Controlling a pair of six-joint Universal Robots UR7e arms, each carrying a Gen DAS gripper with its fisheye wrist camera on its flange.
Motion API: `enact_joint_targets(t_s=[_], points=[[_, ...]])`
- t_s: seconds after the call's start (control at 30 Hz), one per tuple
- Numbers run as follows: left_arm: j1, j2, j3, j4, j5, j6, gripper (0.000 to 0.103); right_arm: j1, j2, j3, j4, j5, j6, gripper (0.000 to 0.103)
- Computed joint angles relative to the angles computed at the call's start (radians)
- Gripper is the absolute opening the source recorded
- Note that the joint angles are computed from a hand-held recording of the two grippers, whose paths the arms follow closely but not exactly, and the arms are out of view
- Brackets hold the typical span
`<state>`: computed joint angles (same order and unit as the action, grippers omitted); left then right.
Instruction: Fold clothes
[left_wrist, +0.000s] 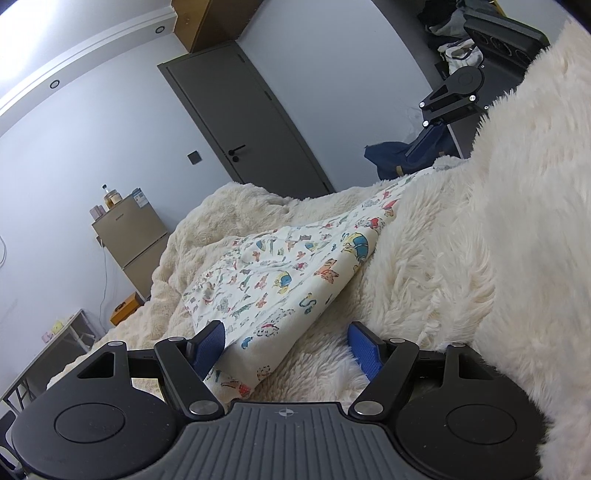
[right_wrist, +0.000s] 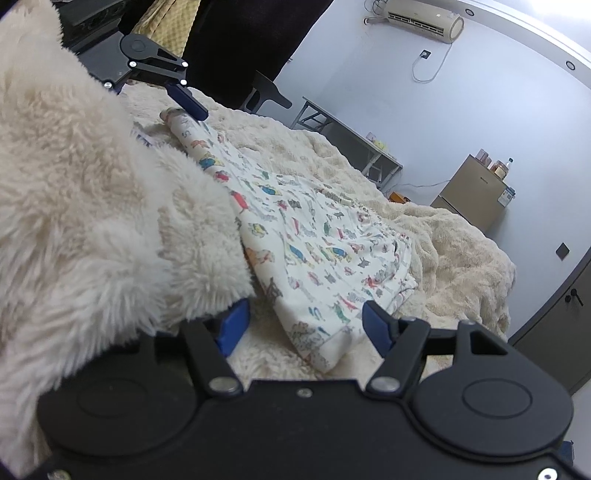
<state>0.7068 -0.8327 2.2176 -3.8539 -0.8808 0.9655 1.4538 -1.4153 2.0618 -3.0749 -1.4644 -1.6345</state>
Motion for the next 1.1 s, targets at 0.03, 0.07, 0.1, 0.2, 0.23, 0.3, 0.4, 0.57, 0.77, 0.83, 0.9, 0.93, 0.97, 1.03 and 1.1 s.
enact_joint_targets(t_s=[0.03,0.07,0.1,0.2,0.23,0.3,0.4,0.57,0.77,0.83,0.9,0.93,0.97,1.03,1.1], points=[[0.0,0.001,0.0,-0.001,0.0,0.0,0.068,0.0,0.0,0.0,0.0,-0.001,0.002,0.066],[0.0,0.002,-0.001,-0.001,0.0,0.0,0.068,0.0,0.0,0.001,0.0,-0.002,0.004,0.066],[0.0,0.002,0.0,-0.002,0.001,-0.001,0.068,0.001,0.0,0.001,-0.001,-0.002,0.005,0.066],[0.0,-0.001,0.001,-0.001,0.0,-0.001,0.068,0.001,0.0,0.002,-0.001,-0.003,0.009,0.066],[0.0,0.0,0.002,-0.002,0.0,-0.001,0.068,0.001,0.0,0.002,-0.002,-0.003,0.01,0.066],[0.0,-0.001,0.002,-0.002,0.0,-0.002,0.068,0.002,0.001,0.003,-0.003,-0.005,0.013,0.066],[0.0,-0.001,0.003,-0.002,0.0,-0.003,0.068,0.002,0.001,0.003,-0.003,-0.006,0.015,0.066],[0.0,0.0,0.003,-0.003,0.0,-0.004,0.068,0.003,0.003,0.004,-0.004,-0.009,0.023,0.066],[-0.002,-0.003,0.006,-0.002,0.001,-0.006,0.068,0.003,0.004,0.006,-0.006,-0.011,0.028,0.066],[-0.002,-0.005,0.008,-0.002,0.001,-0.007,0.068,0.002,0.003,0.008,-0.008,-0.011,0.028,0.066],[-0.002,-0.006,0.008,-0.001,0.001,-0.008,0.068,0.002,0.004,0.008,-0.009,-0.011,0.028,0.066],[-0.002,-0.005,0.008,-0.001,0.001,-0.008,0.068,0.002,0.004,0.008,-0.009,-0.011,0.029,0.066],[-0.002,-0.004,0.008,-0.001,0.001,-0.008,0.068,0.002,0.004,0.009,-0.01,-0.011,0.029,0.066],[-0.002,-0.004,0.007,-0.002,0.002,-0.008,0.068,0.001,0.003,0.01,-0.01,-0.011,0.029,0.066],[-0.002,-0.003,0.006,-0.002,0.001,-0.008,0.068,0.001,0.002,0.011,-0.01,-0.011,0.03,0.066]])
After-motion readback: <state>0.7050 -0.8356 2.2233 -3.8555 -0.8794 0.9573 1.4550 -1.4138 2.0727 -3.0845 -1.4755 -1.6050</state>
